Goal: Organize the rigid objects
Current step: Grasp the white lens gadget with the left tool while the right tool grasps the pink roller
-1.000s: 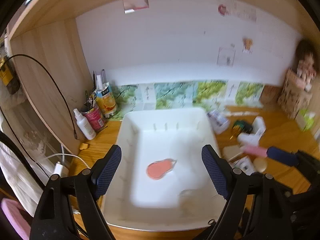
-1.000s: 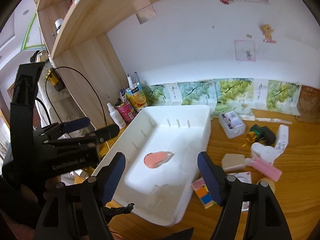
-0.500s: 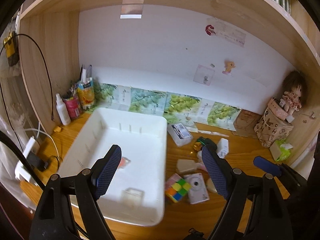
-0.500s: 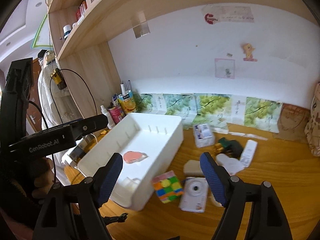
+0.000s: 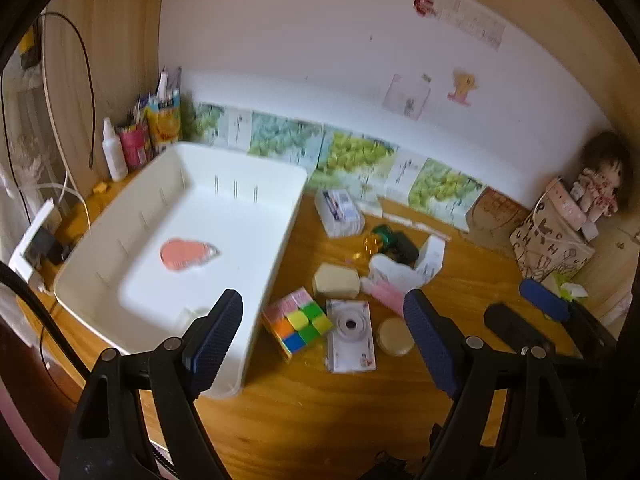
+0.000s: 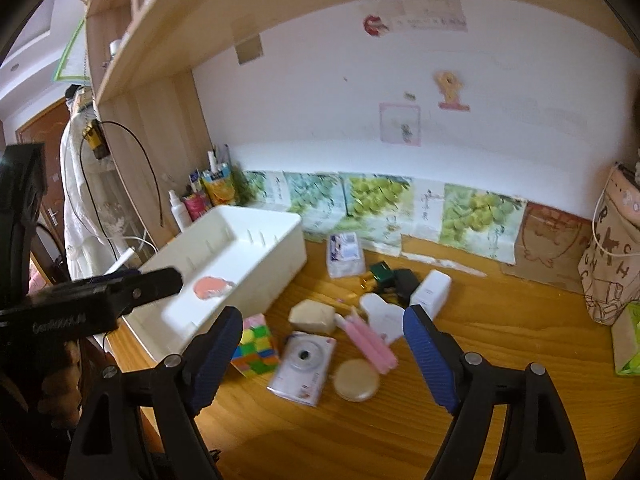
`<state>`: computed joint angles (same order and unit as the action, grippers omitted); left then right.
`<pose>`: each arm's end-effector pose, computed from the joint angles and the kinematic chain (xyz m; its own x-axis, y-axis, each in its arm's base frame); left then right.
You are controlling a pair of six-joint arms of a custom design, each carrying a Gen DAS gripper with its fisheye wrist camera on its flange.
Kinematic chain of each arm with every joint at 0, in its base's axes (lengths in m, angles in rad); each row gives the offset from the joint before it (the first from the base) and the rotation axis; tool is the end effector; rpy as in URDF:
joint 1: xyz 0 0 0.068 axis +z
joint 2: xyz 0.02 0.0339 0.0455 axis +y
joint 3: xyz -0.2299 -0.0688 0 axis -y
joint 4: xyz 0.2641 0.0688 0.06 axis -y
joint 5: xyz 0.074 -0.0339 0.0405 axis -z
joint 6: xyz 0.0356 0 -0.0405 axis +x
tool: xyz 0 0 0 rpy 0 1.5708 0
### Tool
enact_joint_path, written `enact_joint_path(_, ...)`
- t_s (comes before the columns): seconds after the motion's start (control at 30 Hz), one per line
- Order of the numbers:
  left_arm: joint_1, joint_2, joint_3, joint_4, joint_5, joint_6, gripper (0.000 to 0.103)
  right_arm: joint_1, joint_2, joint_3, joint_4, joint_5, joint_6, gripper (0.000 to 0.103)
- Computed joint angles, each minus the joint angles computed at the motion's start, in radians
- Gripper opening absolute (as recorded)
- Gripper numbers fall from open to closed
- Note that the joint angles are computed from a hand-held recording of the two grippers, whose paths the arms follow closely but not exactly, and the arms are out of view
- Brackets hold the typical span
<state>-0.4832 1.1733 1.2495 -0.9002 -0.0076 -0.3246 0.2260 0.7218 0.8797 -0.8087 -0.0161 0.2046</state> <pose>0.2341 -0.1225 0.3250 -0.7626 0.0400 -0.6456 0.2288 0.9503 -0.2114 0.1811 0.0422 0.2998 -0.6262 0.0645 -0.7770 -0.1116 0.9789 0.1712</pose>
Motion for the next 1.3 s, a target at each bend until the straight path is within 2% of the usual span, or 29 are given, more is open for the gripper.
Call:
enact_joint_path(0.13,-0.036,0.045,0.003,-0.025,-0.015,-0.045,0.085,-0.111,0.042,-0.007,-0.002,-0.106,-0.072,0.083)
enact_joint_path(0.33,-0.073,0.165,0.043,-0.075,0.014,-0.075,0.085,-0.218,0.139,-0.015,0.017,-0.186,-0.141,0.083)
enact_joint_path(0.63,-0.103,0.365,0.128,-0.16,0.059,-0.1,0.089,-0.339,0.366,0.016,0.035,-0.353,-0.154,0.083)
enact_joint_path(0.83,-0.1,0.484,0.187,-0.198,0.095,-0.131,0.089,-0.358,0.507,0.057,0.05,-0.399,-0.148,0.083)
enact_joint_path(1.2,-0.077,0.64,0.287,-0.265,0.132,-0.156,0.089,-0.352,0.673,0.114,0.078,-0.448,-0.163,0.06)
enact_joint_path(1.3,-0.076,0.664,0.305,-0.272,0.128,-0.16,0.089,-0.349,0.699,0.124,0.077,-0.446,-0.166,0.056)
